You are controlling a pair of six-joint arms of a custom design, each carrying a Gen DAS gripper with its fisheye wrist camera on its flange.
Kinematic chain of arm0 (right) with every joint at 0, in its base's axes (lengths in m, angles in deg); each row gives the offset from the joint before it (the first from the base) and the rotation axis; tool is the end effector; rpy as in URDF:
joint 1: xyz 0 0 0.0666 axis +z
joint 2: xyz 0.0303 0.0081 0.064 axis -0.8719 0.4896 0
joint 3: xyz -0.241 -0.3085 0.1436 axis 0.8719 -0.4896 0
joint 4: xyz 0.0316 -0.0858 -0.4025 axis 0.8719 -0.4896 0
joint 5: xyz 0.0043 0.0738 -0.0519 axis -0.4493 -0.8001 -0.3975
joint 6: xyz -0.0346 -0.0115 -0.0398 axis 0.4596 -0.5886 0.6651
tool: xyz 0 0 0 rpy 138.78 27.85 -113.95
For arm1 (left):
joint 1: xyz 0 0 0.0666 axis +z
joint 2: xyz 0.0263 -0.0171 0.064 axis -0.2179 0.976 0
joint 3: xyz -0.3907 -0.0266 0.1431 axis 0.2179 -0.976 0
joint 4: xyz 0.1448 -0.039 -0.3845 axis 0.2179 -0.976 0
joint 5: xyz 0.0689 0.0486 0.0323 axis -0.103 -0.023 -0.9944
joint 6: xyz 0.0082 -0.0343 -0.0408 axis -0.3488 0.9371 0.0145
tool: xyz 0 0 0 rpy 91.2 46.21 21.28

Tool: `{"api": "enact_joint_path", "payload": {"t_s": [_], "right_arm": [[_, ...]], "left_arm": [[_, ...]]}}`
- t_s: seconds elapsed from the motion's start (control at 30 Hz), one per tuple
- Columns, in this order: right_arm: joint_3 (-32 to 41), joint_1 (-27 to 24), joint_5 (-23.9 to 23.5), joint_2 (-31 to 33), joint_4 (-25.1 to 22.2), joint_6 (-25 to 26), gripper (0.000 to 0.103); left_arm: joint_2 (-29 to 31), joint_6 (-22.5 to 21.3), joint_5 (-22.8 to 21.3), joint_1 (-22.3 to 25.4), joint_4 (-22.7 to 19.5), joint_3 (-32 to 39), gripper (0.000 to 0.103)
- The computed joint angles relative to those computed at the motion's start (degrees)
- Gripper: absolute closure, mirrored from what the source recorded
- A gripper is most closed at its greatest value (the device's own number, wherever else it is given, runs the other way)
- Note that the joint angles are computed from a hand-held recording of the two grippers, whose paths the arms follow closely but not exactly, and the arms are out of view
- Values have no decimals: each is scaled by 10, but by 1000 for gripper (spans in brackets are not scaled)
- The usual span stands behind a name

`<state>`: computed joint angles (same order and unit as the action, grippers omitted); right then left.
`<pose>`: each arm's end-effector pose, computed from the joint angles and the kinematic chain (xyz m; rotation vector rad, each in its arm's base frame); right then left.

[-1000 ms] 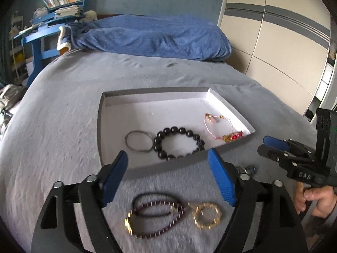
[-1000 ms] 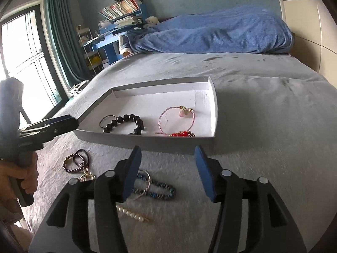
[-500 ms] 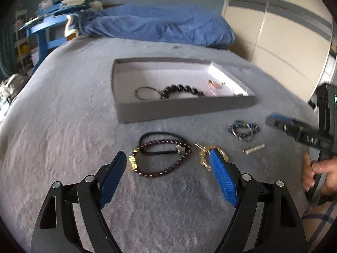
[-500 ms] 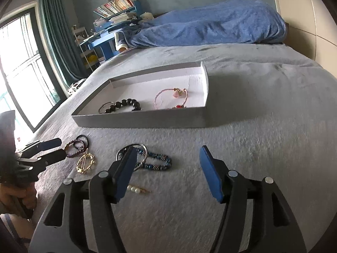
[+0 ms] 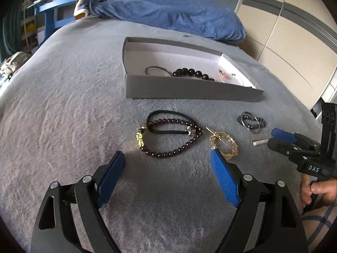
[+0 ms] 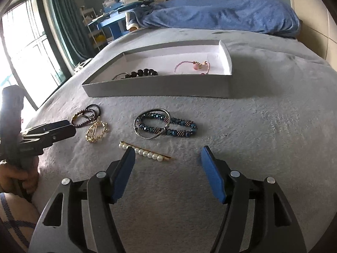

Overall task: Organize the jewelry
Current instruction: 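Grasp the dark red bead bracelet with the left tool while the right tool grasps the pearl hairpin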

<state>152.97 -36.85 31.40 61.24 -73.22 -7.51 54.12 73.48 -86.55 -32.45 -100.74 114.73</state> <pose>0.3981 0.1835 0.4107 -0.5798 2.3649 0.4529 0.3646 -0.1293 0.3760 -0.1170 2.3880 -0.2709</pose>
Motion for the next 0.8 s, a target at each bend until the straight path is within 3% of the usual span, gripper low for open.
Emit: {"api": "enact_joint_path", "payload": {"t_s": [0.27, 0.5, 0.57, 0.63, 0.67, 0.73, 0.8], "right_arm": [[10, 11, 5, 8, -15, 28, 38], [28, 37, 34, 27, -43, 71, 38], [28, 39, 37, 27, -43, 74, 44], [24, 42, 39, 23, -37, 80, 65], [22, 44, 40, 21, -34, 83, 69], [16, 50, 39, 15, -29, 93, 87], [10, 53, 36, 9, -26, 101, 95]], "left_arm": [[8, 8, 25, 16, 1, 6, 23], [16, 4, 9, 7, -8, 13, 23], [16, 4, 9, 8, -8, 13, 23], [16, 4, 7, 7, -8, 13, 23], [16, 3, 6, 6, -8, 13, 23], [15, 2, 1, 4, -9, 13, 23], [13, 4, 0, 5, -7, 11, 25]]}}
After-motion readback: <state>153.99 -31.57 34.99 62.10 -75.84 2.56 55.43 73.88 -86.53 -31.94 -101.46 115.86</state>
